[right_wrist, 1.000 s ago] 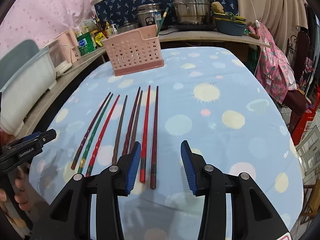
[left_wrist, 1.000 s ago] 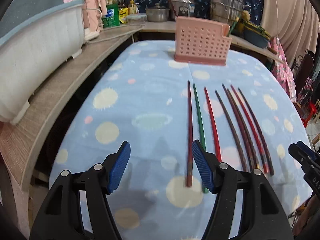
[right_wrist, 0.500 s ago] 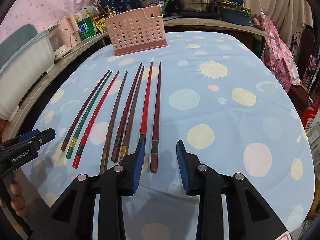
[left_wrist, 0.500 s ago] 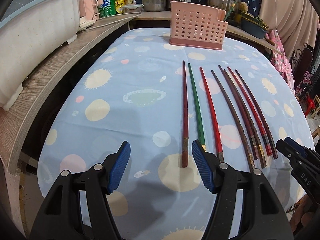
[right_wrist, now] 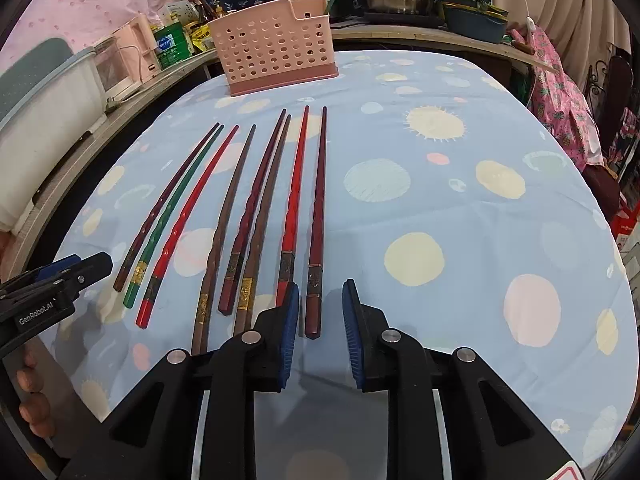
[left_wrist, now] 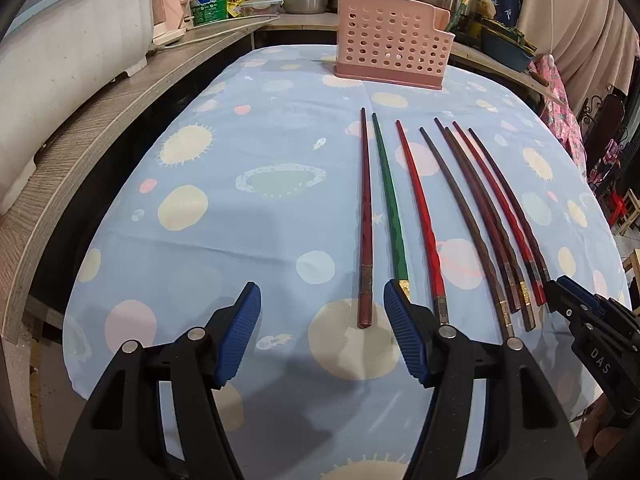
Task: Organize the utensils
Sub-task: 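Move both open tools back down over the remaining chopsticks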
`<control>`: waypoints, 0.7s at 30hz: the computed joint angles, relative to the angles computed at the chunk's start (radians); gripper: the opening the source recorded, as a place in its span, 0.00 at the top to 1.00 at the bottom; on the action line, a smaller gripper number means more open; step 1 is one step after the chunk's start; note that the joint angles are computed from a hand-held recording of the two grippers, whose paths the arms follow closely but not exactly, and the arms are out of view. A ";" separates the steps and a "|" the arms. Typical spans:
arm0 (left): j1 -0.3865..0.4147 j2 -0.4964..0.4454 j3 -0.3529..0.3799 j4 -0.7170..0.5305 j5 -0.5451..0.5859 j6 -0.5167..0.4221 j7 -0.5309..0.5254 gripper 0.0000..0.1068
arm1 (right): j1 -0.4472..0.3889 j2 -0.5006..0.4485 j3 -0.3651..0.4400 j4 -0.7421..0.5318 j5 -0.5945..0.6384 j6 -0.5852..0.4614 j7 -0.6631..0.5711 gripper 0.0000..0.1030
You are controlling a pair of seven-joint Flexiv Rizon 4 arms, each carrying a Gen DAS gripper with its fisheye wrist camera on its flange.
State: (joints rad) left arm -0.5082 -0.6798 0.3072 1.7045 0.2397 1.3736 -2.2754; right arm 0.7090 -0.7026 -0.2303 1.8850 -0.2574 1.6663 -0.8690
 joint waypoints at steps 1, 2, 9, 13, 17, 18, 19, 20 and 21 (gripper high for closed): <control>0.001 -0.002 -0.002 -0.001 -0.001 -0.003 0.002 0.43 | 0.002 -0.001 -0.002 0.000 0.000 -0.001 0.000 0.80; 0.002 -0.004 -0.004 -0.003 -0.002 -0.006 0.003 0.43 | 0.005 -0.001 -0.006 0.000 0.000 0.000 0.000 0.80; 0.006 -0.014 -0.010 -0.010 -0.006 -0.019 0.000 0.43 | 0.065 -0.010 -0.074 0.009 -0.001 0.005 -0.006 0.80; 0.008 -0.019 -0.009 -0.010 -0.009 -0.013 -0.016 0.43 | 0.078 -0.016 -0.091 0.004 -0.006 0.001 -0.016 0.80; 0.017 -0.022 -0.019 -0.004 -0.017 -0.012 -0.011 0.43 | 0.097 -0.021 -0.113 0.005 -0.001 0.005 -0.014 0.79; 0.022 -0.023 -0.024 -0.003 -0.020 -0.012 -0.006 0.43 | 0.103 -0.022 -0.118 0.006 0.003 0.007 -0.011 0.79; 0.020 -0.024 -0.022 -0.004 -0.020 -0.009 -0.006 0.43 | 0.107 -0.023 -0.122 0.006 0.007 0.007 -0.009 0.79; 0.022 -0.025 -0.024 -0.003 -0.021 -0.005 -0.003 0.43 | 0.110 -0.023 -0.124 0.006 0.008 0.006 -0.008 0.79; 0.022 -0.025 -0.025 -0.001 -0.023 0.000 -0.001 0.43 | 0.111 -0.023 -0.126 0.006 0.009 0.004 -0.009 0.79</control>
State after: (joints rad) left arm -0.4858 -0.7048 0.2827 1.7034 0.2171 1.3739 -2.2769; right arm 0.8203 -0.7259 -0.3559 1.8906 -0.2485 1.6703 -0.8776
